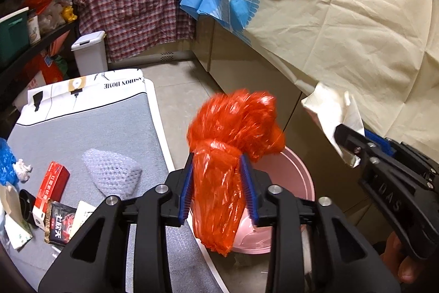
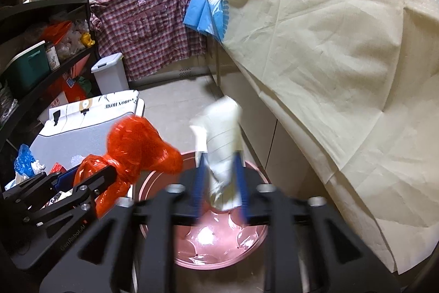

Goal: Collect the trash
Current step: 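Carry the orange bag and white tissue over the pink bin and release both, then move the left tool to the face mask while the right tool approaches the bubble-wrap pad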

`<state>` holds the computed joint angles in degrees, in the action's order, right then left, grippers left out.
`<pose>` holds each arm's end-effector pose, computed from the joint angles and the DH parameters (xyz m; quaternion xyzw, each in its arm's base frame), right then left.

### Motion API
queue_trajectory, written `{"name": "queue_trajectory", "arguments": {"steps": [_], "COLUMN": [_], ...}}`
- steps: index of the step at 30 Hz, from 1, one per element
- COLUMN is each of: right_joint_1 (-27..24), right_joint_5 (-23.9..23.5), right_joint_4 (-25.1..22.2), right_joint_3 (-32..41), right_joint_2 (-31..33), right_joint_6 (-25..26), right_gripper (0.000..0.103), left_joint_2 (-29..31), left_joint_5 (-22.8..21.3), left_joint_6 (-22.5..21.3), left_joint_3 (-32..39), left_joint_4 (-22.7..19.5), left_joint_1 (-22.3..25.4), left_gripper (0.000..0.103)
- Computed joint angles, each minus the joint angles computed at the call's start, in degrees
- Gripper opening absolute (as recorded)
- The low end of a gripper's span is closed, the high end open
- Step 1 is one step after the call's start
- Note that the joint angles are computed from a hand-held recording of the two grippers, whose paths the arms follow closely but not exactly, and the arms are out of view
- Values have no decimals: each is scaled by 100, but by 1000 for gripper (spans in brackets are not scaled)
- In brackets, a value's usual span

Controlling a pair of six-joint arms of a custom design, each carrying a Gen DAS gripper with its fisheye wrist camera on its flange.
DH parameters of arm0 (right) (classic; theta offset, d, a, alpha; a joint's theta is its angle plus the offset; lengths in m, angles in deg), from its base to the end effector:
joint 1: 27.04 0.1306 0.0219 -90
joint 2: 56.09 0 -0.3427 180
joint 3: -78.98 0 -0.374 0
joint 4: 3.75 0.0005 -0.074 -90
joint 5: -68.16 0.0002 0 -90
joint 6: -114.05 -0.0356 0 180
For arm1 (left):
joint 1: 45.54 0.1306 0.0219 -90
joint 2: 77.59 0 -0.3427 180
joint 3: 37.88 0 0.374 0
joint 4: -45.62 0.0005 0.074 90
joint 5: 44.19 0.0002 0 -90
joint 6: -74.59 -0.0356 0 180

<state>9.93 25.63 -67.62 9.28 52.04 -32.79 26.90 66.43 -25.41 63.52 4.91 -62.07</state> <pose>0.4544 0.3086 0.3840 0.2501 0.8574 -0.1032 0.4379 0.5316 -0.1714 0.3678 0.2760 0.8647 -0.1863 0.3760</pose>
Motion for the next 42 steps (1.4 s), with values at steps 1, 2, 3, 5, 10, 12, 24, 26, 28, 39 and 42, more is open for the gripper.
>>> {"name": "queue_trajectory", "arguments": {"steps": [1,2,3,5,10,12,24,26,28,39,42], "right_joint_1": [10,21,24,18,44,65,331,361,398,587,599], "right_joint_5": [56,106,113,107,221,286,803,779,735,378,134], "right_joint_4": [-49,-63,-66,-73,-87,-65,421,514,652,1120,1265], "right_joint_3": [42,50,49,36,3,-11,89,84,113,765,1017], "right_joint_2": [30,35,32,24,-2,-12,56,46,72,616,833], "right_joint_6": [-18,-25,-31,-61,-99,-86,437,473,578,1362,1517], "right_gripper": [48,50,50,50,50,50,49,49,49,47,40], "left_joint_2": [0,-12,-35,-40,-112,-145,-474,-516,-559,-574,-544], "left_joint_5": [18,31,36,47,77,85,271,321,407,378,324], "left_joint_6": [-12,-3,-2,13,22,5,-157,-216,-282,-133,-103], "left_joint_3": [-1,-15,-46,-48,-123,-152,-372,-384,-409,-684,-767], "left_joint_4": [-5,19,57,59,82,94,138,140,168,676,823], "left_joint_1": [3,2,7,14,75,124,683,817,1005,1816,1978], "left_gripper": [43,44,44,44,44,44,44,44,44,43,43]}}
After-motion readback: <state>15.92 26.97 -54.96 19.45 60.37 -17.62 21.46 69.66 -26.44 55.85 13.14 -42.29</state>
